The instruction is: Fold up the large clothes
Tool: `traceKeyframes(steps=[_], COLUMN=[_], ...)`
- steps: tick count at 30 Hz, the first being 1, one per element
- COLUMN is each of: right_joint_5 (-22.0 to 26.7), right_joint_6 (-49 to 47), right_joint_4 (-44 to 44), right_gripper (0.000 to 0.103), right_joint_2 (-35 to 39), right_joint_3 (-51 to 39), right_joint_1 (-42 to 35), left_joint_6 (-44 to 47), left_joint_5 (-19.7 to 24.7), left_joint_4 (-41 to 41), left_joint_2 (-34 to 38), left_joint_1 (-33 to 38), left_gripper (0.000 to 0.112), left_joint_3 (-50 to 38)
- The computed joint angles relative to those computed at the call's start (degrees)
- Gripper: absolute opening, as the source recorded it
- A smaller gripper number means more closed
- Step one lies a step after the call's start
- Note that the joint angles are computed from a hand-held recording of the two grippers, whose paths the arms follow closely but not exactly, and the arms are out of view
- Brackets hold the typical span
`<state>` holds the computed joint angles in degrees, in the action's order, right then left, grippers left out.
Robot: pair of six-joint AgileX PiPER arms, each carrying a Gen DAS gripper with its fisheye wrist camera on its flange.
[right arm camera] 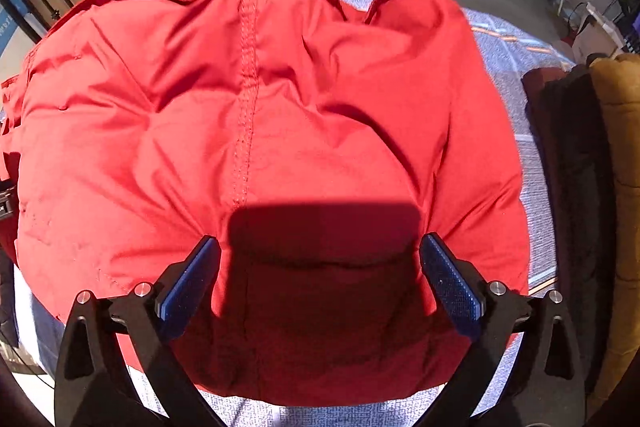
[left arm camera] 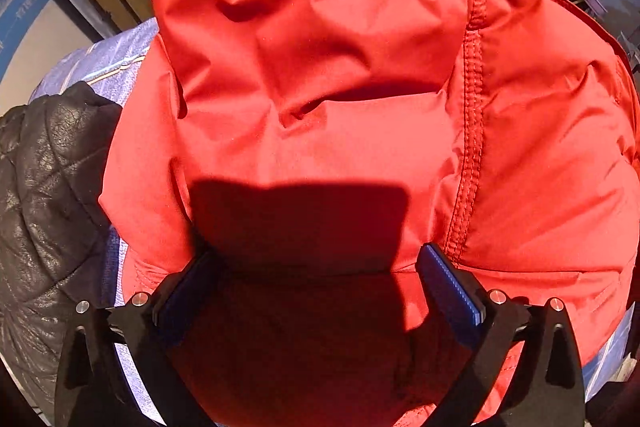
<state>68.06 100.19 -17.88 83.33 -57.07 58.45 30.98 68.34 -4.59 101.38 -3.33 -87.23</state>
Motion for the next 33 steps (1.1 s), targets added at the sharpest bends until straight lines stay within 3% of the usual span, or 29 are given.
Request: traceKeyframes(steps=[24, 33], right_joint_5=[-10.88, -11.68], right_joint_6=[3.74, -3.04], right_joint_4=[-1.94, 1.14], right_gripper=[0.099, 0.099], right_joint_2=[-2.17, -5.78], right_joint_3=[8.91, 11.11], right_joint_1=[1.85, -1.11], left_joint_6=[-14.52, -22.58], left_joint_5=[-3.59, -0.07], left_joint_4=[10.27, 15.06], left_joint_2=[3.01, -0.33], left_joint_1=[-10.90, -16.49], left_gripper=[0.099, 0.097], left_joint_3=[0.23, 0.65])
